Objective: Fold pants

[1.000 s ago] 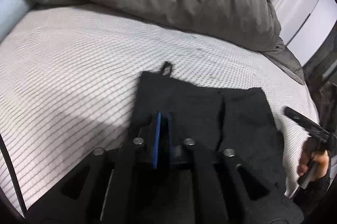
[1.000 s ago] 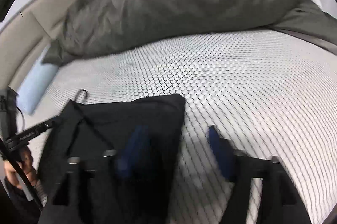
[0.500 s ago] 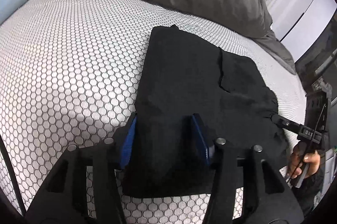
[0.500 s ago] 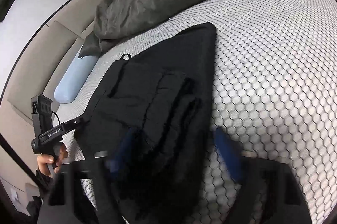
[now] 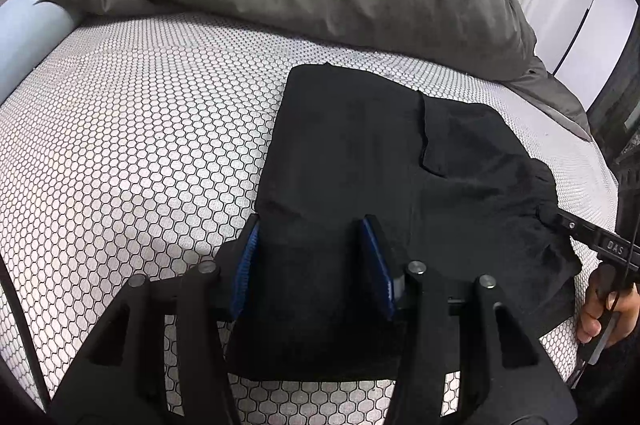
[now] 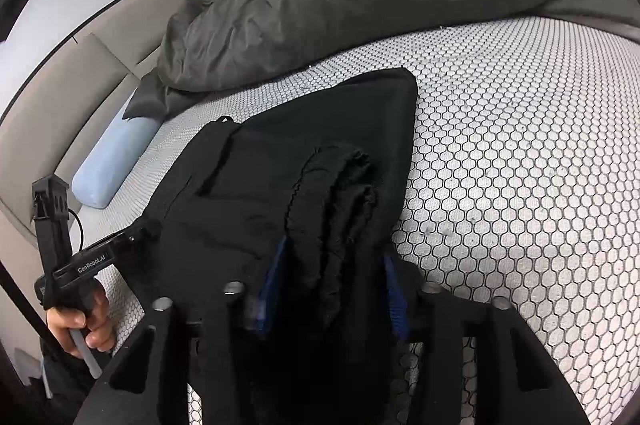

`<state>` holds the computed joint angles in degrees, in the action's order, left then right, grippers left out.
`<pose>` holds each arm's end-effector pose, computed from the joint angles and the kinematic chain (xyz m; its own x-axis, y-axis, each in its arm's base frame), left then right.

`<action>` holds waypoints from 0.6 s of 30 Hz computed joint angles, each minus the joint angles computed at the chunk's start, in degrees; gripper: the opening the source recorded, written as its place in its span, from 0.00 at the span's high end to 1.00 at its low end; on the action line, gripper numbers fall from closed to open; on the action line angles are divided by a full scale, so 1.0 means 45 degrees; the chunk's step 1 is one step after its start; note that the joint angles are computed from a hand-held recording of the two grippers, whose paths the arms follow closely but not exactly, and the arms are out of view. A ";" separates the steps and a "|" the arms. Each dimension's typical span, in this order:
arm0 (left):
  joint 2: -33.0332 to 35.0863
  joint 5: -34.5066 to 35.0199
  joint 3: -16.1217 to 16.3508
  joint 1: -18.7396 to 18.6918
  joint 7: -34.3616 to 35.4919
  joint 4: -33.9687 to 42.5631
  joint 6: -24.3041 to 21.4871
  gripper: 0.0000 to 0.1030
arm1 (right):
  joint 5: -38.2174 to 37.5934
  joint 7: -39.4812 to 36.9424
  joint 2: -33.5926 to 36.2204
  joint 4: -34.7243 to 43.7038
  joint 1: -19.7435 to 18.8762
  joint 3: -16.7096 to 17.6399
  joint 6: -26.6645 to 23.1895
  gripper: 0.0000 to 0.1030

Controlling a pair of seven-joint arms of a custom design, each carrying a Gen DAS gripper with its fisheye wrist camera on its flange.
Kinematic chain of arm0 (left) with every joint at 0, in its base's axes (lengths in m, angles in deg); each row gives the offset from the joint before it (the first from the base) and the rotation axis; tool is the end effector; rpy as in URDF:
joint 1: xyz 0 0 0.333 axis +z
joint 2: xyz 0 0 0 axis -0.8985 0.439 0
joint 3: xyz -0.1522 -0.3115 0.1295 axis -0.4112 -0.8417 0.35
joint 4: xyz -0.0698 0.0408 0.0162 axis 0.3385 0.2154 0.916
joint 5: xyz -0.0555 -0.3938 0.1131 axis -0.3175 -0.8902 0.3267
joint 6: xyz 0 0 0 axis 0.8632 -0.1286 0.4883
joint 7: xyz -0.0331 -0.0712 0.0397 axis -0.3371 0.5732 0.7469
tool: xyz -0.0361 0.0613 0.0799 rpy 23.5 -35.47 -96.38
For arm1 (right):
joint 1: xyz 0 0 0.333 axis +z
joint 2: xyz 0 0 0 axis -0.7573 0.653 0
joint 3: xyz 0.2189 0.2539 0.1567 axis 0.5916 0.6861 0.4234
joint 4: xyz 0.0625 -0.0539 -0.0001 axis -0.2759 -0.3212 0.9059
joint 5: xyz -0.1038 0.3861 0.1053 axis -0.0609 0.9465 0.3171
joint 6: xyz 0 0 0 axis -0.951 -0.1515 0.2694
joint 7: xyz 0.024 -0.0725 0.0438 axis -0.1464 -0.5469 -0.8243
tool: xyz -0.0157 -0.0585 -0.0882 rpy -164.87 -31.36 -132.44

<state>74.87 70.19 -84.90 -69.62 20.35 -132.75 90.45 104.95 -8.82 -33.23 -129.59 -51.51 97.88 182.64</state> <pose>0.5835 -0.1606 0.4534 0.1722 -0.9522 0.2521 -0.7474 -0.2930 -0.5962 0.7778 0.0506 0.4129 0.3905 -0.8350 -0.3878 -0.7979 -0.0968 -0.5949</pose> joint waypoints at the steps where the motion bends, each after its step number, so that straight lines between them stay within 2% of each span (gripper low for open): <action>1: -0.0099 0.0452 0.0122 -0.0118 -0.0366 -0.0069 -0.0063 0.56 | 0.0032 -0.0186 -0.0134 -0.0160 -0.0084 -0.0004 0.0058 0.38; 2: -0.0251 0.0908 0.0195 -0.0214 -0.0754 -0.0123 -0.0222 0.56 | -0.0002 -0.0228 -0.0238 -0.0316 -0.0038 -0.0049 0.0234 0.34; 4: -0.0650 0.2194 0.0279 -0.0344 -0.1952 -0.0278 -0.0470 0.53 | 0.0184 -0.0475 -0.0604 -0.0836 -0.0045 -0.0033 0.0784 0.17; 5: -0.0854 0.2851 0.0248 -0.0325 -0.2537 -0.0358 -0.0581 0.48 | 0.0582 -0.0928 -0.0839 -0.1182 -0.0192 0.0122 0.1066 0.15; 6: -0.1099 0.3705 0.0192 -0.0275 -0.3285 -0.0488 -0.0665 0.37 | 0.1067 -0.1506 -0.1162 -0.1622 -0.0344 0.0275 0.1380 0.11; 7: -0.1428 0.4993 0.0108 -0.0162 -0.4379 -0.0659 -0.0666 0.31 | 0.1601 -0.2201 -0.1528 -0.2099 -0.0473 0.0421 0.1658 0.07; 8: -0.1787 0.6332 -0.0077 0.0003 -0.5558 -0.0835 -0.0709 0.19 | 0.2221 -0.2997 -0.1917 -0.2619 -0.0590 0.0545 0.1891 0.05; 9: -0.1892 0.7400 -0.0246 0.0234 -0.6431 -0.0782 -0.0692 0.14 | 0.2822 -0.3749 -0.2264 -0.3047 -0.0608 0.0594 0.2180 0.00; 10: -0.2197 0.8666 -0.0449 0.0418 -0.7505 -0.0866 -0.0747 0.12 | 0.3393 -0.4461 -0.2599 -0.3449 -0.0600 0.0618 0.2438 0.00; 11: -0.2508 0.9586 -0.0638 0.0559 -0.8291 -0.0971 -0.0836 0.04 | 0.4050 -0.5316 -0.2888 -0.3781 -0.0603 0.0687 0.2606 0.00; 13: -0.3097 1.1515 -0.1051 0.0784 -1.0173 -0.1174 -0.1170 0.00 | 0.5489 -0.7104 -0.3497 -0.4483 -0.0615 0.0771 0.2833 0.00; 15: -0.3592 1.1873 -0.1188 0.0745 -1.0757 -0.1538 -0.1339 0.00 | 0.6880 -0.8770 -0.4101 -0.5203 -0.0574 0.0731 0.2860 0.00; 18: -0.4335 1.1824 -0.1356 0.0660 -1.1437 -0.2200 -0.1312 0.00 | 0.8290 -1.0279 -0.4784 -0.6034 -0.0325 0.0420 0.2807 0.00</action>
